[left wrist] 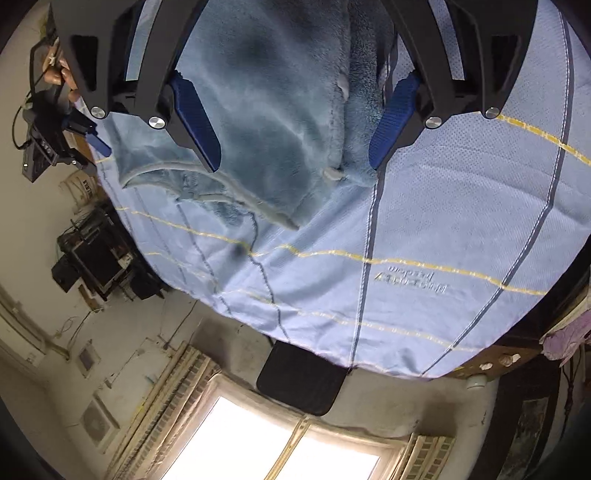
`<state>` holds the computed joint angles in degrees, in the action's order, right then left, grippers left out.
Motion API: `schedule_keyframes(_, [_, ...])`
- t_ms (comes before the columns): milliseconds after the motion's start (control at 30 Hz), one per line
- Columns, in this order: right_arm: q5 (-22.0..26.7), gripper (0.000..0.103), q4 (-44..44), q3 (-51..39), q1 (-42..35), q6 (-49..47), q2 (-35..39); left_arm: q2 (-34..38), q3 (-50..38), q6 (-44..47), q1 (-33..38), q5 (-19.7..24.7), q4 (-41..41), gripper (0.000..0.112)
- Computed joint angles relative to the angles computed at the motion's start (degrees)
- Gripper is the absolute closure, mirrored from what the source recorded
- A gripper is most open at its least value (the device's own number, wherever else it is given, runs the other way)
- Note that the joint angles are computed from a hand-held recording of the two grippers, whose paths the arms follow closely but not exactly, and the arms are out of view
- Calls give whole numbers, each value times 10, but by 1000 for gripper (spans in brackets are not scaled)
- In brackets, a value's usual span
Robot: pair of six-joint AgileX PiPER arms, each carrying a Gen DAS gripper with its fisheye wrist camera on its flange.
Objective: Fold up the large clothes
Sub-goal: 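Lift the hem with both grippers and fold it over toward the collar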
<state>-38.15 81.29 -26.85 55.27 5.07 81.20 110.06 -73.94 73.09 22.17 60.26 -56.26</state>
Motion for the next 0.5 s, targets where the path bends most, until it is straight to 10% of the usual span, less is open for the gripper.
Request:
schedule_keyframes(233, [66,36,14,-45,-47,-67,58,27,4,-42,-51,-108,60,31])
schedule_keyframes(367, [101,91,84,-84,-64,-161,111,31,15,-32,-62,-149,61,32])
schedule_keyframes(500, [79,92,76,-54,-63,-107,99,35,5,-44,-53,-132,63,32])
